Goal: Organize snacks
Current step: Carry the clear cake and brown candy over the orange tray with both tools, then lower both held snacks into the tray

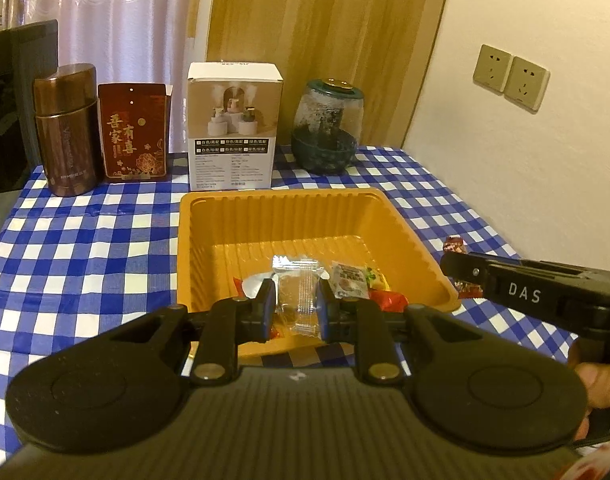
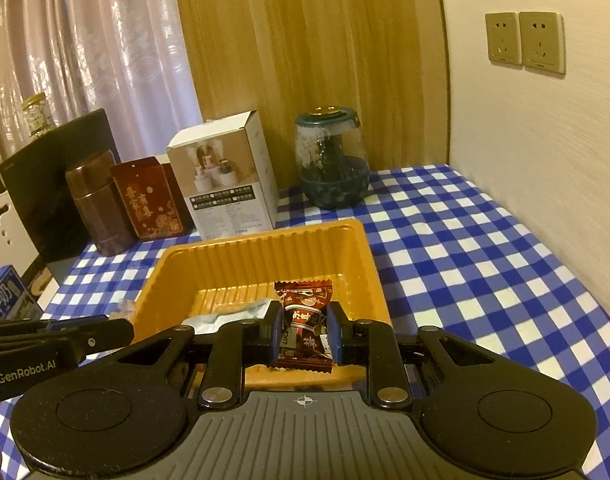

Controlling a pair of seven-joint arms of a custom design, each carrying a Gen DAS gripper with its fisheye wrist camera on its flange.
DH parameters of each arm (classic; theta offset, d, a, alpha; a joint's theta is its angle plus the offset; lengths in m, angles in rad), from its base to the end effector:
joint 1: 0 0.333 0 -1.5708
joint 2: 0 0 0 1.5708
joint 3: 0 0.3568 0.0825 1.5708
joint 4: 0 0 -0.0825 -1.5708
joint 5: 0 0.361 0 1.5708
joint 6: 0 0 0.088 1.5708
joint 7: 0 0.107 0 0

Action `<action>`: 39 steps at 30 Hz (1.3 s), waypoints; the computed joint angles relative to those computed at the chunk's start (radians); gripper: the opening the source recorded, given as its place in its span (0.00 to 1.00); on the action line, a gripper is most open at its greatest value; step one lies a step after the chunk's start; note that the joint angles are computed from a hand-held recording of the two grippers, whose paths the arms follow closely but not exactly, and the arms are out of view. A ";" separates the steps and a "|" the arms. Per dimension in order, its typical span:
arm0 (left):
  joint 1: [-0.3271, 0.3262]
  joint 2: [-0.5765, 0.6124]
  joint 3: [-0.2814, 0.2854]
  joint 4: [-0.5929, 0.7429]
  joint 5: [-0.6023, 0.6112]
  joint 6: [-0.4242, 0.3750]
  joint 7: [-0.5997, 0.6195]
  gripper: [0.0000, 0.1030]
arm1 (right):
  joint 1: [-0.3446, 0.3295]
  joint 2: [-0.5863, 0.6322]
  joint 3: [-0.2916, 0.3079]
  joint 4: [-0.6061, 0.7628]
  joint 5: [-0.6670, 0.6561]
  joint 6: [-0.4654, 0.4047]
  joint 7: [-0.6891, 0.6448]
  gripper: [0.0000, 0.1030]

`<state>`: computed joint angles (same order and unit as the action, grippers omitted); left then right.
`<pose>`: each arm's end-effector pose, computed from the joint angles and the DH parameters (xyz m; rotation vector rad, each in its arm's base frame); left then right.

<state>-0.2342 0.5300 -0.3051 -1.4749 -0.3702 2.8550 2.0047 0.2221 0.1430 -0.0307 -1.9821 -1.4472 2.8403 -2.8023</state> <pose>0.6792 -0.3145 0.5243 -1.2626 2.2632 -1.2246 0.5744 0.1651 0.4923 -1.2147 1.9032 -0.8360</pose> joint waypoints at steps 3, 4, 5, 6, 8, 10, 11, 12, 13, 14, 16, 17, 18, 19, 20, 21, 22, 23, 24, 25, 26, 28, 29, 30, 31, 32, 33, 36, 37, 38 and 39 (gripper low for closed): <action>-0.014 0.023 0.015 0.034 0.017 -0.014 -0.018 0.18 | -0.004 0.022 -0.005 0.021 0.015 0.005 -0.013 0.23; -0.018 0.030 0.020 0.043 0.024 -0.017 -0.023 0.18 | -0.005 0.029 -0.007 0.027 0.022 0.008 -0.019 0.23; -0.023 0.039 0.025 0.057 0.032 -0.022 -0.029 0.18 | -0.006 0.036 -0.010 0.032 0.030 0.013 -0.026 0.23; -0.027 0.049 0.030 0.072 0.040 -0.029 -0.036 0.18 | -0.006 0.044 -0.013 0.038 0.039 0.018 -0.034 0.23; -0.035 0.065 0.039 0.096 0.054 -0.039 -0.051 0.18 | -0.004 0.058 -0.019 0.052 0.052 0.024 -0.047 0.23; -0.041 0.082 0.047 0.120 0.068 -0.048 -0.065 0.18 | 0.000 0.070 -0.028 0.065 0.057 0.030 -0.050 0.23; -0.043 0.091 0.049 0.134 0.074 -0.053 -0.071 0.18 | 0.002 0.074 -0.032 0.069 0.058 0.032 -0.049 0.23; -0.045 0.099 0.051 0.145 0.079 -0.057 -0.077 0.18 | 0.004 0.080 -0.035 0.075 0.062 0.033 -0.051 0.23; -0.048 0.106 0.056 0.156 0.086 -0.060 -0.085 0.18 | 0.005 0.085 -0.039 0.080 0.066 0.034 -0.052 0.23; -0.050 0.114 0.059 0.170 0.092 -0.066 -0.091 0.18 | 0.006 0.089 -0.042 0.085 0.070 0.036 -0.055 0.23; -0.051 0.130 0.063 0.194 0.100 -0.074 -0.104 0.18 | 0.009 0.098 -0.048 0.094 0.079 0.039 -0.061 0.23; -0.053 0.138 0.066 0.207 0.105 -0.079 -0.112 0.18 | 0.009 0.103 -0.051 0.099 0.086 0.040 -0.065 0.23; -0.054 0.147 0.070 0.221 0.111 -0.086 -0.119 0.18 | 0.010 0.108 -0.054 0.103 0.092 0.042 -0.069 0.23; -0.055 0.155 0.072 0.233 0.115 -0.091 -0.126 0.18 | 0.011 0.112 -0.057 0.106 0.098 0.045 -0.073 0.23; -0.056 0.163 0.076 0.246 0.120 -0.096 -0.135 0.18 | 0.012 0.116 -0.060 0.109 0.103 0.049 -0.076 0.23; -0.059 0.170 0.080 0.258 0.126 -0.101 -0.143 0.18 | 0.012 0.121 -0.064 0.114 0.109 0.053 -0.079 0.23; -0.059 0.179 0.081 0.271 0.130 -0.107 -0.148 0.18 | 0.013 0.126 -0.067 0.118 0.115 0.056 -0.083 0.23; -0.060 0.185 0.082 0.281 0.135 -0.111 -0.153 0.18 | 0.014 0.132 -0.071 0.124 0.121 0.060 -0.087 0.23; -0.062 0.194 0.083 0.295 0.140 -0.116 -0.157 0.18 | 0.016 0.137 -0.074 0.129 0.126 0.063 -0.089 0.23; -0.064 0.203 0.085 0.311 0.145 -0.120 -0.162 0.18 | 0.018 0.143 -0.079 0.136 0.128 0.065 -0.090 0.23; -0.066 0.211 0.087 0.324 0.150 -0.126 -0.167 0.18 | 0.020 0.148 -0.082 0.141 0.133 0.068 -0.094 0.23; -0.068 0.228 0.086 0.353 0.157 -0.137 -0.171 0.18 | 0.022 0.161 -0.089 0.155 0.146 0.076 -0.105 0.23; -0.071 0.238 0.089 0.370 0.162 -0.145 -0.175 0.18 | 0.024 0.168 -0.093 0.162 0.151 0.080 -0.111 0.23; -0.073 0.245 0.091 0.381 0.166 -0.151 -0.180 0.18 | 0.026 0.174 -0.097 0.168 0.158 0.084 -0.116 0.23; -0.075 0.254 0.092 0.396 0.170 -0.158 -0.184 0.18 | 0.028 0.180 -0.101 0.174 0.166 0.087 -0.122 0.23; -0.078 0.264 0.095 0.413 0.175 -0.165 -0.190 0.18 | 0.029 0.186 -0.105 0.179 0.174 0.092 -0.126 0.23; -0.081 0.270 0.098 0.424 0.179 -0.170 -0.195 0.18 | 0.031 0.191 -0.110 0.185 0.180 0.100 -0.129 0.23; -0.088 0.295 0.102 0.465 0.192 -0.190 -0.208 0.18 | 0.040 0.205 -0.126 0.198 0.194 0.115 -0.135 0.23; -0.090 0.300 0.104 0.474 0.195 -0.194 -0.212 0.18 | 0.043 0.209 -0.130 0.202 0.199 0.118 -0.138 0.23; -0.092 0.308 0.105 0.487 0.199 -0.200 -0.216 0.18 | 0.046 0.212 -0.135 0.205 0.203 0.122 -0.140 0.23; -0.093 0.315 0.106 0.498 0.202 -0.205 -0.220 0.18 | 0.047 0.217 -0.137 0.210 0.212 0.124 -0.150 0.23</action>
<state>-0.3274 0.8447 -0.1988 -0.9765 -0.1681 2.6496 1.7851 0.2688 0.3596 -0.1680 -1.7723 -1.2348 2.9641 -2.9527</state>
